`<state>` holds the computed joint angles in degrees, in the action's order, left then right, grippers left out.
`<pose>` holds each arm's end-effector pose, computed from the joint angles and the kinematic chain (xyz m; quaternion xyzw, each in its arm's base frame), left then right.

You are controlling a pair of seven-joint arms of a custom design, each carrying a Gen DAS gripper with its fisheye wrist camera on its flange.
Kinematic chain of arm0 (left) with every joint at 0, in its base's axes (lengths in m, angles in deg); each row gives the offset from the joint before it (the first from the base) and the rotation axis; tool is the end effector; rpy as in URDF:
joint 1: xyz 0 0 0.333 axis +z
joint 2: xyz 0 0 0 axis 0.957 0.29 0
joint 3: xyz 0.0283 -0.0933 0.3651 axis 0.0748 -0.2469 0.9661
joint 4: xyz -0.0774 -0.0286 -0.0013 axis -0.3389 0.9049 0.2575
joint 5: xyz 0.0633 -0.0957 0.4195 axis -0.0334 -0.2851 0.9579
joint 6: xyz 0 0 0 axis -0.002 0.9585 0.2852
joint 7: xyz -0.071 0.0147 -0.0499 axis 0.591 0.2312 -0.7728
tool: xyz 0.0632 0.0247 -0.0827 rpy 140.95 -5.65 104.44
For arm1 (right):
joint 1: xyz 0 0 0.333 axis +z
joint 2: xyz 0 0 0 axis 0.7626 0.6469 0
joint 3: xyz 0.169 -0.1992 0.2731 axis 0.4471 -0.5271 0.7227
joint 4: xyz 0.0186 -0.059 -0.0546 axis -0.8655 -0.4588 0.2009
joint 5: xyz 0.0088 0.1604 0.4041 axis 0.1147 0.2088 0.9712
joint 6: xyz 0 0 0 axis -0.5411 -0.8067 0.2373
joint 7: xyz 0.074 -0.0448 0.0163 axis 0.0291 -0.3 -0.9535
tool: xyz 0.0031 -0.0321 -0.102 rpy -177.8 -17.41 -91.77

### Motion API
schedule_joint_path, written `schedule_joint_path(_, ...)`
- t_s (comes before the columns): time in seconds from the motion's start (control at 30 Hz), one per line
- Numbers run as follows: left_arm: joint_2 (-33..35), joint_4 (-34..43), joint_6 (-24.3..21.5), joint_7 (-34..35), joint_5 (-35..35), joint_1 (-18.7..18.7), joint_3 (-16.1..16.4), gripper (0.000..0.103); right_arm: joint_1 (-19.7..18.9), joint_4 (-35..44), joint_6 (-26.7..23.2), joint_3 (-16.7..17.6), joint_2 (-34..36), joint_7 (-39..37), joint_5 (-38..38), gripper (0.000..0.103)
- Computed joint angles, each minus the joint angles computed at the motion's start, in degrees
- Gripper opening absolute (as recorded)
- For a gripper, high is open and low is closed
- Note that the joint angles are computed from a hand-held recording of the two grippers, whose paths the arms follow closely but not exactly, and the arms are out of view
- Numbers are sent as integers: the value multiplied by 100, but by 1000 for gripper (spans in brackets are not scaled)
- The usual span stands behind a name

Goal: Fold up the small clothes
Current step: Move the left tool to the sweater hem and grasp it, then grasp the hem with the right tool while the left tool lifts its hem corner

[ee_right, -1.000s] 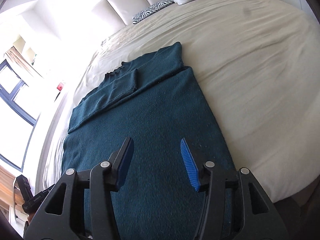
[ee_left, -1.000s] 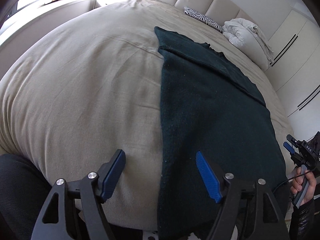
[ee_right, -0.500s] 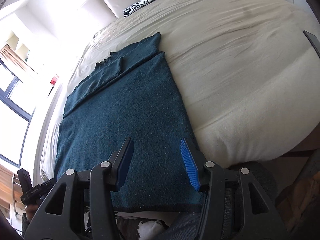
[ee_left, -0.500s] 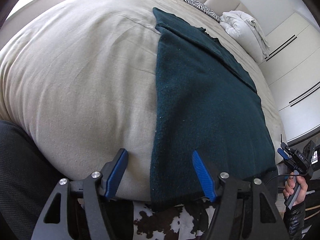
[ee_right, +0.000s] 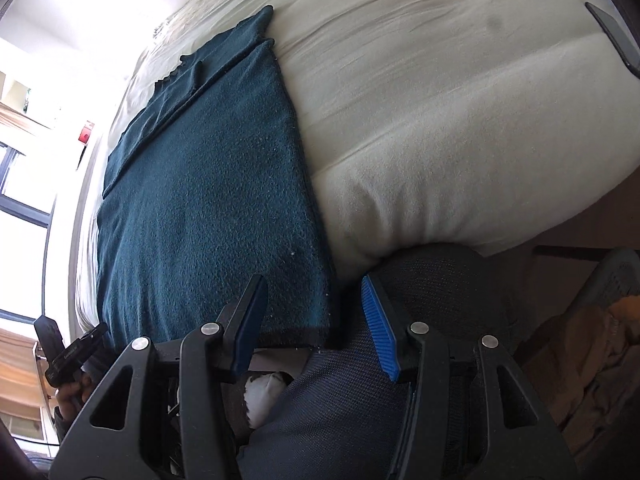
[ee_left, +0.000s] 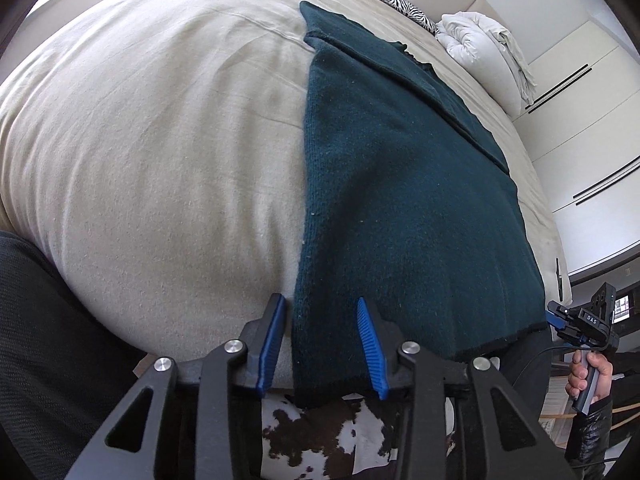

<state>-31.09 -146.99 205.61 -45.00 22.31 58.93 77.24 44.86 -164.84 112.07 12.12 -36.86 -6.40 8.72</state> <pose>0.4175 -0.1853 0.4185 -0.8544 0.4308 -0.2875 0.0416 0.6223 -0.0771 0.4445 -0.7305 0.6314 0.0930 0.2430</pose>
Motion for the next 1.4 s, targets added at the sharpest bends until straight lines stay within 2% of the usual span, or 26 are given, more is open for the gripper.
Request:
schedule_joint_path(0.13, -14, 46, -117, 156, -142, -153, 108, 48, -34, 249, -407, -9, 178, 92, -109, 45)
schedule_joint_path(0.27, -51, 31, -194, 339, -335, -276, 192, 48, -80, 435, -702, -7, 279, 94, -186, 43)
schedule_joint_path(0.43, -39, 76, -301, 354, -353, -210, 99, 45, -92, 489, -871, 0, 308, 108, -263, 33)
schedule_joint_path(0.47, -42, 97, -377, 305, -291, -144, 41, 42, -92, 495, -900, 2, 313, 108, -274, 33)
schedule_joint_path(0.53, -46, 118, -489, 223, -235, -79, -16, 25, -92, 491, -951, 10, 318, 63, -281, 33)
schedule_joint_path(0.57, -58, 93, -480, 237, -271, -103, 12, 20, -84, 492, -948, 13, 313, 55, -295, 33)
schedule_joint_path(0.63, -79, 69, -487, 264, -288, -120, 30, 9, -72, 471, -943, 11, 297, 59, -335, 27)
schedule_joint_path(0.67, -88, 65, -499, 290, -289, -130, 37, 9, -69, 471, -938, 10, 300, 59, -349, 26)
schedule_joint_path(0.73, -105, 78, -554, 297, -227, -100, 0, 8, -71, 438, -912, -3, 289, 72, -376, 15)
schedule_joint_path(0.8, -112, 86, -571, 290, -209, -91, -14, 7, -86, 402, -895, -14, 278, 63, -362, 9)
schedule_joint_path(0.93, -186, 46, -557, 313, -210, -111, -5, 7, -131, 294, -839, -31, 201, -60, -262, 7)
schedule_joint_path(1.1, -458, -182, -146, 357, -453, -243, 181, 6, -256, 215, -988, -71, 21, -339, 308, 6)
schedule_joint_path(1.2, -653, -339, 291, 323, -539, -316, 313, 6, -338, 259, -1157, -103, -57, -496, 825, 6)
schedule_joint_path(1.4, -886, -611, 1275, 175, -678, -759, 909, 6, -448, 539, -1603, -112, -42, -565, 1973, 6)
